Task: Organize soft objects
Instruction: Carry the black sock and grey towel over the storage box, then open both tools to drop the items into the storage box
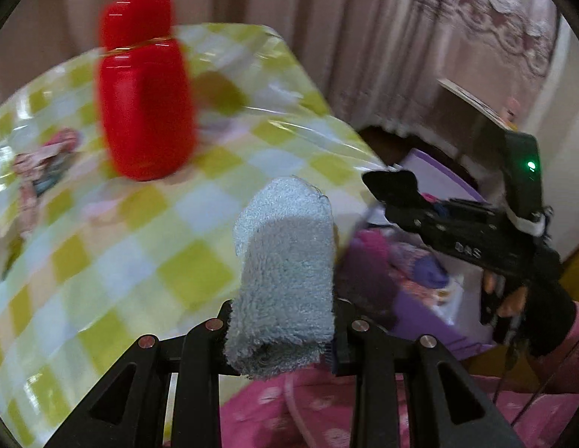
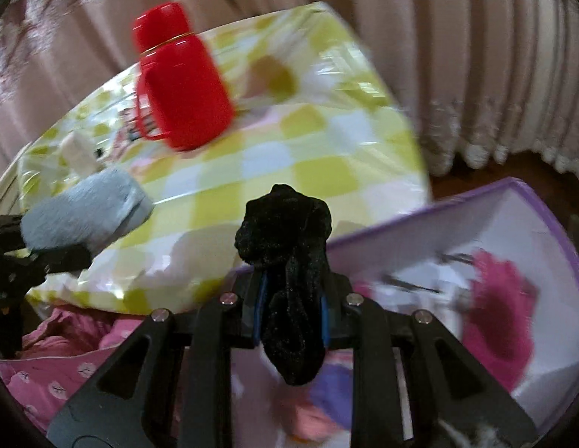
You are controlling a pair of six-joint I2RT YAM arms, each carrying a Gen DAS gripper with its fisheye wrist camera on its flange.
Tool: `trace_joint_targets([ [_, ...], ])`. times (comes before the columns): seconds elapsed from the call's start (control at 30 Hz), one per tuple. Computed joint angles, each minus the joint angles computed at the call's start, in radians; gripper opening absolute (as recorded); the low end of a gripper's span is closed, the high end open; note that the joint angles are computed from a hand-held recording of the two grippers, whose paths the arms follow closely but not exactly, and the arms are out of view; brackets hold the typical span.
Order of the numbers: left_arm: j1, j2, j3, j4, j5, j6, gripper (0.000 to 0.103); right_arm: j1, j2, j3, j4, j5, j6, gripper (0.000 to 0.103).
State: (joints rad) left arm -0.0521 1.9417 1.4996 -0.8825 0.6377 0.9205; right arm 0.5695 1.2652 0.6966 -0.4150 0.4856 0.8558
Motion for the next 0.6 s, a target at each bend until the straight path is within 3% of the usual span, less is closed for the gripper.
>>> trace_joint_targets([
  [0.27,-0.165,-0.055,-0.055,-0.054,-0.012,0.040,0.031,-0.100,-0.252,-0.085,-0.251,0.081,0.052,0.027],
  [0.57,-0.349,-0.134,-0.134,0.041,-0.047,-0.011,0.031,-0.217,-0.354,-0.103,-0.449,0.114,0.056,0.029],
  [0.6,-0.363,-0.136,-0.129,0.052,-0.029,-0.029,0.035,-0.246,-0.377,-0.112,-0.453,0.109,0.045,0.034],
])
